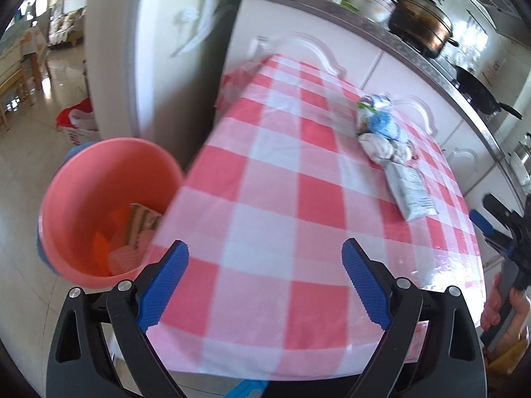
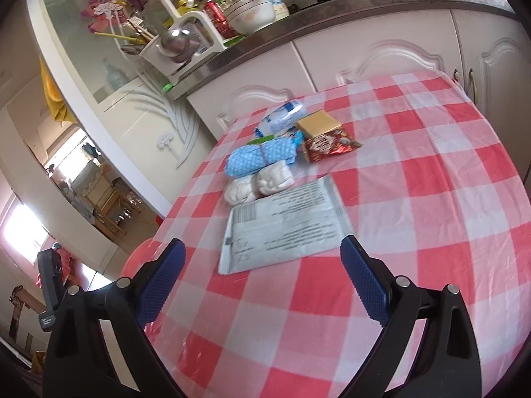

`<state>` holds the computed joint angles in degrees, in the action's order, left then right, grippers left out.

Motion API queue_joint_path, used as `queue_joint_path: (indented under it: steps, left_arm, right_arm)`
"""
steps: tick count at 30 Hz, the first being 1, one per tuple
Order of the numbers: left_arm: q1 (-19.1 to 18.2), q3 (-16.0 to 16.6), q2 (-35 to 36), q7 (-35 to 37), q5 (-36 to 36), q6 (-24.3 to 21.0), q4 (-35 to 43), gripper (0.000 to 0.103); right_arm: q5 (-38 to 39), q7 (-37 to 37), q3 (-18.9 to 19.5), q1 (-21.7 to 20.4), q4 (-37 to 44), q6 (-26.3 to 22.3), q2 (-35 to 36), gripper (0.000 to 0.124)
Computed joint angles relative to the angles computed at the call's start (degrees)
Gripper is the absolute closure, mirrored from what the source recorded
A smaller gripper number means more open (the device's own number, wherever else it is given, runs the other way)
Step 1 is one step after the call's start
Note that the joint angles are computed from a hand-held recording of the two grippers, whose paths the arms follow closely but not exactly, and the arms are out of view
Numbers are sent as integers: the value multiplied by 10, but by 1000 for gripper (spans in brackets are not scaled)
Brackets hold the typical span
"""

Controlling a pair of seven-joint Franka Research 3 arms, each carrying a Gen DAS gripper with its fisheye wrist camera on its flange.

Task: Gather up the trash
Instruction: 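Move both tools back toward the remaining items on the tablecloth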

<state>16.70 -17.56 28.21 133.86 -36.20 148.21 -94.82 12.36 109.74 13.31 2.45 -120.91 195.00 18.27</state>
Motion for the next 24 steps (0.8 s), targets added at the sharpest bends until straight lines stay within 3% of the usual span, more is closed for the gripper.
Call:
queue_joint_path:
  steps: [6, 9, 12, 19, 24]
  left_arm:
    - [-13, -9, 8, 12, 6, -23, 13, 10]
    - [-22, -8, 17, 8, 13, -29, 27, 10]
    - [-28, -9, 33, 1, 21, -37, 47, 10]
    - [-33, -19, 65, -7, 37, -50, 85, 10]
    - [-29, -32, 83, 5, 32, -54, 108, 10]
  right_arm:
    - [13, -32, -34, 2, 60, -44, 32, 29]
    - [21, -57, -5, -37, 109, -66, 63, 29]
    - [28, -84, -37, -14, 167, -95, 92, 29]
    - [56, -163, 5, -51, 343, -177, 189, 29]
    - [62, -151, -67, -8, 485, -259, 259, 29]
